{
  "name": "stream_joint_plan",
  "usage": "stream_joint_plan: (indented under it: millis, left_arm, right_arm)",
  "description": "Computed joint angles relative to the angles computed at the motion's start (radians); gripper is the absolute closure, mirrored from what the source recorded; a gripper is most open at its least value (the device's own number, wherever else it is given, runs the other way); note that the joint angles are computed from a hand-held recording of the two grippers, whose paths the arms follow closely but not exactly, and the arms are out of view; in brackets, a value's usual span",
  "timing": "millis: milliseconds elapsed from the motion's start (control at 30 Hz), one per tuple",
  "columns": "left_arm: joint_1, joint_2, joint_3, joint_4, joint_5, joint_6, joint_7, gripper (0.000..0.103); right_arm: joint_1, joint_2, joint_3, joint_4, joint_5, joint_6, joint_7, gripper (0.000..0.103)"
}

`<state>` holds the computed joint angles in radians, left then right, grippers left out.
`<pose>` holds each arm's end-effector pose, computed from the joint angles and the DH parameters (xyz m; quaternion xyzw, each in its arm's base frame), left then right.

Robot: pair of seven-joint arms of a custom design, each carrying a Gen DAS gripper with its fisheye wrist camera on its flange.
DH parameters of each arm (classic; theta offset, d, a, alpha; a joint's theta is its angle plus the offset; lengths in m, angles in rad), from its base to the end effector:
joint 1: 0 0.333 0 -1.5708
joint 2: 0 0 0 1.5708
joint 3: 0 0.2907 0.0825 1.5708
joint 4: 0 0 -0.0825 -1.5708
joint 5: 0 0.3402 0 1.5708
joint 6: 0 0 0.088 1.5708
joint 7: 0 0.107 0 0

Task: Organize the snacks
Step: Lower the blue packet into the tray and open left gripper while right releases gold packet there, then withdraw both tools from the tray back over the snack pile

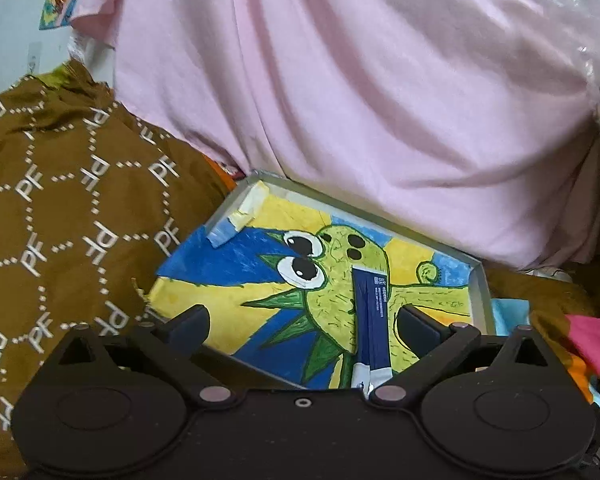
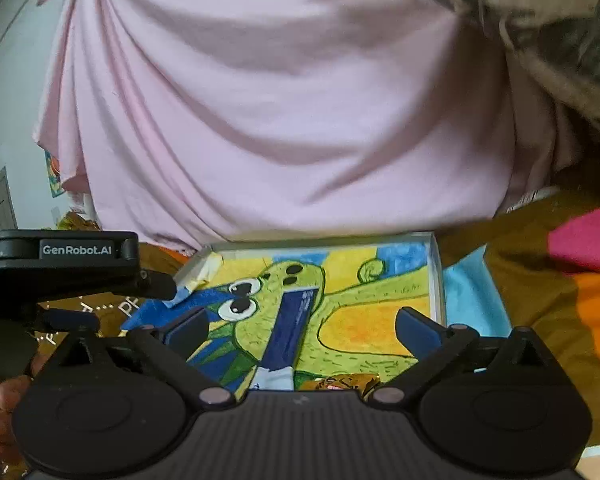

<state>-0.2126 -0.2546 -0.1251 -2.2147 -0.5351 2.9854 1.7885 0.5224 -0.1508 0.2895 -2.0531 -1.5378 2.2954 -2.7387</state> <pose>0.4688 -0.1332 0.5930 -0.5862 0.6385 -0.4552 0.2037 0.3658 0.3654 0.5524 -0.4873 0.6065 -0.4308 0.4573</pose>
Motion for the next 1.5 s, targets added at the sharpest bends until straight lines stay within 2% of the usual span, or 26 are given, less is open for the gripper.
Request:
stream_joint_plan:
  millis: [167,300,433,533,633,767,867,1033,1267,1500]
  left_arm:
    - [-0.051,-0.102,0.054,-0.09,-0.057,0.051,0.1,0.001]
    - [-0.11,-0.199,0.114,-0.178,-0.095,0.091,0.184,0.001]
    - [-0.148,-0.315,0.164,-0.28,-0.113,0.103,0.231,0.001]
    - [-0.154,-0.4,0.192,-0.347,-0.109,0.078,0.251,0.001]
    - [-0.137,-0.476,0.208,-0.399,-0.106,0.048,0.256,0.001]
    - [-0.103,-0.571,0.225,-0.459,-0.093,0.0,0.269,0.001]
    - [-0.077,-0.646,0.238,-0.507,-0.085,-0.024,0.287,0.001]
    - [-0.031,-0.766,0.25,-0.592,-0.061,-0.063,0.326,0.001]
    - [0.073,-0.921,0.271,-0.687,-0.032,-0.184,0.354,0.001]
    - [0.169,-1.005,0.289,-0.736,-0.009,-0.271,0.402,0.001]
  right_arm:
    - [0.039,-0.03,0.059,-0.03,-0.001,-0.164,-0.009,0.0]
    - [0.075,-0.049,0.098,-0.041,-0.001,-0.251,-0.016,0.0]
    - [0.125,-0.045,0.144,-0.03,0.01,-0.342,-0.025,0.0]
    - [0.169,-0.035,0.174,-0.02,0.021,-0.414,-0.029,0.0]
    - [0.216,0.0,0.203,0.011,0.035,-0.521,-0.039,0.0]
    - [0.289,0.052,0.212,0.054,0.046,-0.649,-0.032,0.0]
    - [0.344,0.081,0.208,0.078,0.053,-0.711,-0.023,0.0]
    - [0.425,0.128,0.198,0.12,0.067,-0.767,-0.017,0.0]
    - [0.546,0.223,0.172,0.2,0.059,-0.871,-0.06,0.0]
    - [0.628,0.273,0.134,0.252,0.076,-0.894,-0.05,0.0]
